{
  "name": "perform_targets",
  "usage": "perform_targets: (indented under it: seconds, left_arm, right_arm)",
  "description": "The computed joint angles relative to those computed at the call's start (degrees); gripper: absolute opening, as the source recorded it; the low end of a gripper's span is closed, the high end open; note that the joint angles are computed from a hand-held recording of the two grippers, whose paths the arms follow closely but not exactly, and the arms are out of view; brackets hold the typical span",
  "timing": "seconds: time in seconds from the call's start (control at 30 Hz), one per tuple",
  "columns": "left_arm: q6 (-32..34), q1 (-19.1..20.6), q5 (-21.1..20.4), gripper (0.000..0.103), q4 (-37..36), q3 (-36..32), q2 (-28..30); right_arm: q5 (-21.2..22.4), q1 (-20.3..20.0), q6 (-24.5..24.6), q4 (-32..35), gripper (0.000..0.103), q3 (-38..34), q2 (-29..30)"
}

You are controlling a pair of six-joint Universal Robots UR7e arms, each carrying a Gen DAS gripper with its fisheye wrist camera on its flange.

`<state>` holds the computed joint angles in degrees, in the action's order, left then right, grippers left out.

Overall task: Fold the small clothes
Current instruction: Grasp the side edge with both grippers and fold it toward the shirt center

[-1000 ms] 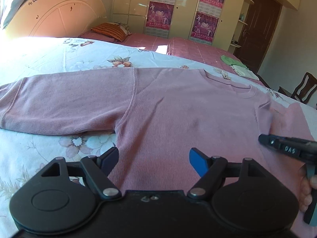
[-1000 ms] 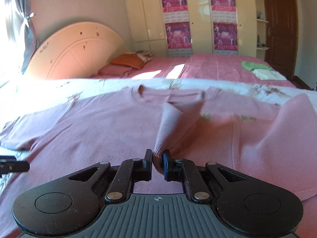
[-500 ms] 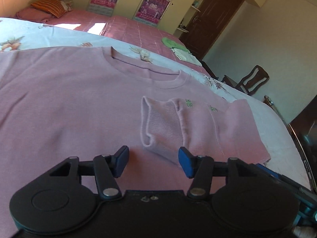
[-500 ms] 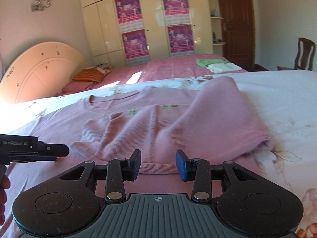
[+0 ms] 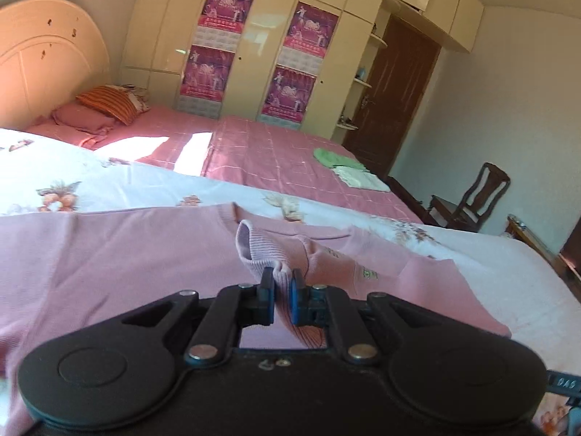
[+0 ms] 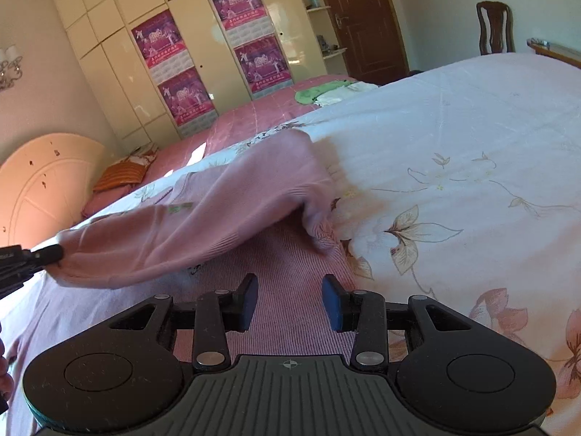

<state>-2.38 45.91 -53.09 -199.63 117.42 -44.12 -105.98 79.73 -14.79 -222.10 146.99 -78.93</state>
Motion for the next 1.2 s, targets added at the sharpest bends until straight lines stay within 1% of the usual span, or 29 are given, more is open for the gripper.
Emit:
perform_targets:
  seconds: [0.1, 0.13, 0.17, 0.2, 0.23, 0.27, 0.33, 0.4, 0.5, 0.53, 0.57, 0.6, 0.63, 0.67, 0.7, 0.73, 0.77, 0.8, 0.83, 0.87, 0.9, 0.93, 0.97, 1.03, 1.07, 1.13, 1.2]
  left_arm:
    - [-1.83, 1.83, -0.54, 0.009, 5.55, 0.21, -1.43]
    - [-1.77, 2.03, -0.42, 0.013, 6.7, 0.08, -1.41]
    - [-2.07, 1.95, 0.8, 0.017, 7.57, 0.0, -1.36]
    - [-1.99, 1.89, 1.26, 0.024, 6.96, 0.13, -1.18]
    - [-1.81, 2.08, 0.71, 0.031, 5.9, 0.43, -1.22]
    - [-1.88, 2.31, 0.15, 0.034, 5.51, 0.45, -1.26]
    - [-2.33, 2.72, 0.43, 0.044, 5.64, 0.07, -1.09]
    - [-3.84, 3.84, -0.95, 0.044, 7.0, -1.12, -0.75]
    - [-8.9, 6.27, -3.84, 0.037, 11.67, -3.18, -0.65]
    - [-9.35, 6.86, -4.6, 0.033, 11.44, -3.4, -0.51]
    - [-9.26, 7.34, -5.4, 0.027, 10.97, -3.73, -0.27]
    - [-8.82, 7.53, -5.85, 0.008, 10.03, -3.87, -0.09]
    - [-7.86, 7.16, -5.73, 0.007, 6.69, -3.31, 0.07]
    - [-5.46, 6.33, -4.86, 0.008, 3.08, -2.72, 0.57]
    - [-3.11, 5.33, -2.97, 0.008, 1.88, -2.48, 0.91]
    - [-1.99, 4.63, -1.33, 0.008, 2.67, -2.46, 1.01]
    - [-2.08, 4.4, -0.24, 0.01, 4.7, -2.54, 0.84]
    - [-2.61, 4.37, 0.83, 0.02, 6.45, -2.54, 0.59]
    - [-2.77, 4.44, 1.83, 0.03, 6.93, -2.3, 0.38]
    - [-2.56, 4.47, 2.78, 0.038, 6.04, -1.93, 0.3]
    - [-1.49, 4.73, 2.9, 0.054, 3.34, -1.49, 0.36]
    - [-0.77, 5.19, 2.2, 0.055, 1.68, -1.49, 0.38]
    - [-1.04, 5.72, 1.24, 0.054, 2.36, -2.13, 0.3]
    - [-1.82, 6.84, -1.34, 0.048, 4.75, -3.73, 0.34]
    - [-2.0, 7.38, -2.3, 0.047, 6.04, -4.77, 0.75]
    - [-1.41, 7.84, -2.78, 0.047, 8.03, -6.31, 1.63]
    - [-0.4, 8.02, -2.67, 0.047, 8.59, -7.32, 2.65]
  right_arm:
    - [3.73, -1.58, 2.9, 3.12, 0.039, -0.15, -2.07]
    - [5.18, -2.32, 4.43, 4.28, 0.039, -0.27, -2.68]
    - [6.83, -3.11, 6.47, 5.91, 0.039, -0.26, -3.83]
    - [8.22, -3.74, 8.17, 7.38, 0.039, -0.44, -4.82]
    - [9.42, -4.31, 9.2, 8.68, 0.039, -0.72, -5.6]
    - [10.96, -5.04, 10.64, 10.09, 0.039, -0.95, -6.48]
    - [13.3, -6.53, 13.37, 11.8, 0.039, -1.45, -7.57]
    - [15.59, -8.31, 15.91, 12.33, 0.039, -1.9, -8.02]
    - [17.63, -10.38, 19.8, 12.6, 0.039, -2.96, -7.92]
    - [17.74, -10.67, 20.05, 12.24, 0.038, -2.98, -7.93]
    - [15.8, -9.87, 19.38, 11.24, 0.031, -3.11, -7.57]
    - [11.47, -8.23, 17.24, 10.46, 0.005, -3.58, -7.02]
    - [9.52, -7.65, 16.17, 10.25, 0.004, -3.53, -7.1]
    - [9.97, -8.03, 16.57, 9.9, 0.004, -2.92, -7.83]
    - [11.27, -8.8, 16.06, 9.8, 0.004, -1.9, -8.88]
    - [10.58, -8.54, 13.88, 12.09, 0.004, -1.73, -9.88]
    - [9.28, -7.89, 11.45, 16.76, 0.004, -2.01, -11.56]
    - [9.21, -7.64, 9.26, 19.63, 0.004, -1.79, -13.3]
    - [8.66, -7.09, 6.13, 20.34, 0.006, -1.27, -14.64]
    - [7.64, -6.48, 3.61, 19.05, 0.011, -0.63, -15.6]
    - [7.71, -6.46, 1.98, 17.6, 0.029, -0.15, -16.42]
    - [9.91, -7.56, 1.31, 17.51, 0.044, -0.18, -17.59]
    - [12.12, -8.57, 1.13, 18.16, 0.044, -0.85, -17.98]
    - [12.24, -8.12, 1.54, 18.86, 0.043, -4.65, -15.36]
    - [12.6, -8.04, 1.06, 18.98, 0.043, -6.27, -13.85]
    - [12.53, -7.61, 0.14, 19.49, 0.043, -10.0, -10.03]
    - [13.08, -7.75, 0.56, 21.84, 0.043, -13.37, -7.14]
